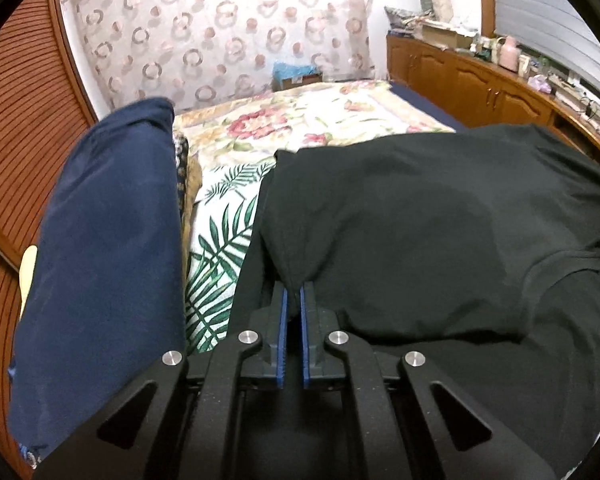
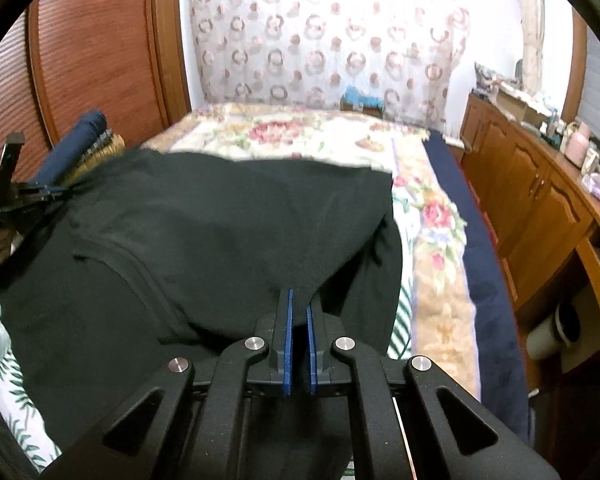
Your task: Fold small clothes
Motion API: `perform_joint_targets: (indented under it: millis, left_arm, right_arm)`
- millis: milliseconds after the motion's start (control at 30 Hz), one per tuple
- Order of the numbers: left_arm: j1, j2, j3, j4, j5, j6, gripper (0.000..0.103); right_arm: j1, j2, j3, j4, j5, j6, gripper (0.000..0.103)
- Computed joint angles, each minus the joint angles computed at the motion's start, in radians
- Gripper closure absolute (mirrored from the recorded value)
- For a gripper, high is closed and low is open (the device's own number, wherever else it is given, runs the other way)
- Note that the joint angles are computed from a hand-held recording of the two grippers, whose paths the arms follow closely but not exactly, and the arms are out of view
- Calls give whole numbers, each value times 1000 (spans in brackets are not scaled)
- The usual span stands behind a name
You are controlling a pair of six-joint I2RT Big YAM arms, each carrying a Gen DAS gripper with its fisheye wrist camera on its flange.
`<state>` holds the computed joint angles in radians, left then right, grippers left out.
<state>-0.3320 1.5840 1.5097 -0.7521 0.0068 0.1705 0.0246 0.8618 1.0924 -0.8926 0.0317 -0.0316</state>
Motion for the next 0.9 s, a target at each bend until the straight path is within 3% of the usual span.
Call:
perform_joint_targets:
  millis: [367, 567, 900]
  left_arm:
    - [38, -111, -60, 73, 99, -53, 97]
    - [54, -185, -115, 111, 119, -57, 97]
    - [104, -351, -255, 152, 143, -52, 97]
  right_arm:
    - [15, -113, -27, 9, -4, 21, 98]
    - [65, -207, -57, -24, 39, 49, 98]
    - [244, -353, -103, -123, 183, 116, 98]
